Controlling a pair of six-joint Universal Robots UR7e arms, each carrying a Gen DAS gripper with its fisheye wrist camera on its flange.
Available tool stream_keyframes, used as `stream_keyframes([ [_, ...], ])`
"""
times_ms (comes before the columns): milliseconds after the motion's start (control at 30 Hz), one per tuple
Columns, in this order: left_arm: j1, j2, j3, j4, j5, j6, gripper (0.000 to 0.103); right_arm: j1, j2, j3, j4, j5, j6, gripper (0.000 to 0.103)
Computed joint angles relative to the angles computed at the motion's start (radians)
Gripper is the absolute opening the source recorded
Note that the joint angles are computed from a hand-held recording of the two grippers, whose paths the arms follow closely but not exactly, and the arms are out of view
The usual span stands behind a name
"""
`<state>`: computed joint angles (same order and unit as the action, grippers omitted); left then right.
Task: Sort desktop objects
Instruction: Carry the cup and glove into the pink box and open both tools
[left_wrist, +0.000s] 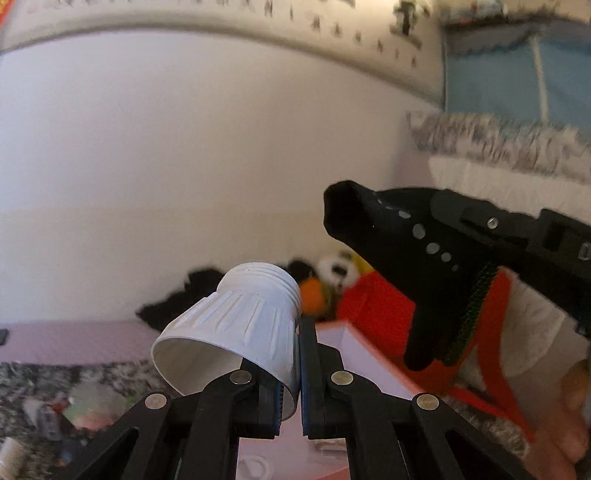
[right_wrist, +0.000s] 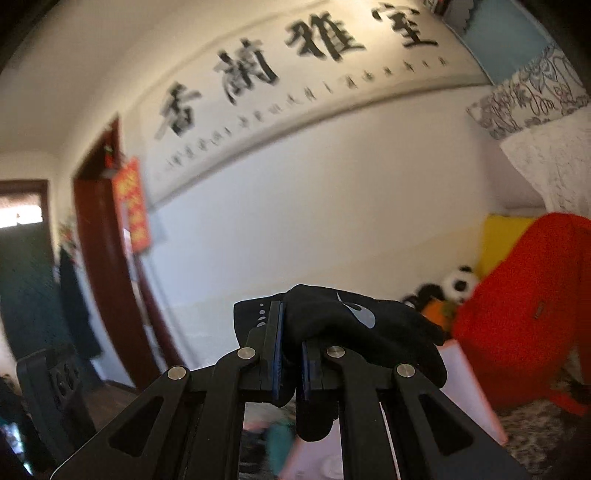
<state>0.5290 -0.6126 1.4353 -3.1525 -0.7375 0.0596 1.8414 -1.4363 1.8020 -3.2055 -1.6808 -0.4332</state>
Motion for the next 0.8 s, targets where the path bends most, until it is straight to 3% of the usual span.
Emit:
stream_keyframes([
  [100,0.055,0.079,-0.129,0.176,-0.01,-0.071,0.002,-0.05,0.05,-0.06,0.048,-0.048,0.011,0.008],
  [200,0.11,0.145,-0.278,0.476,-0.044,-0.201,0.003,-0.114,0.108,-0.134,0.134,-0.077,0.049,0.008],
  [267,0.158,0.187,-0.37,0.685,-0.139,-0.323,0.025,-0.158,0.158,-0.218,0.286,-0.105,0.101,0.011],
  [300,0.179,0.202,-0.416,0.79,-0.189,-0.399,0.057,-0.176,0.186,-0.268,0.391,-0.136,0.136,0.015],
  [333,0.2,0.211,-0.46,0.895,-0.245,-0.495,0.074,-0.192,0.222,-0.315,0.495,-0.193,0.18,0.031],
  [367,0.219,0.211,-0.484,0.965,-0.298,-0.572,0.074,-0.203,0.256,-0.365,0.6,-0.251,0.222,0.058],
  [400,0.225,0.204,-0.483,0.993,-0.315,-0.607,0.074,-0.205,0.279,-0.394,0.669,-0.318,0.247,0.077],
  [433,0.22,0.182,-0.451,0.979,-0.298,-0.612,0.074,-0.204,0.297,-0.41,0.697,-0.372,0.258,0.094],
  [500,0.202,0.127,-0.365,0.917,-0.243,-0.611,0.076,-0.181,0.297,-0.407,0.641,-0.422,0.221,0.093],
  [633,0.163,-0.021,-0.15,0.749,-0.178,-0.626,0.084,-0.139,0.253,-0.349,0.514,-0.36,0.189,0.097],
  [800,0.108,-0.204,0.112,0.649,0.057,-0.661,0.093,-0.086,0.228,-0.272,0.421,-0.266,0.156,0.097],
])
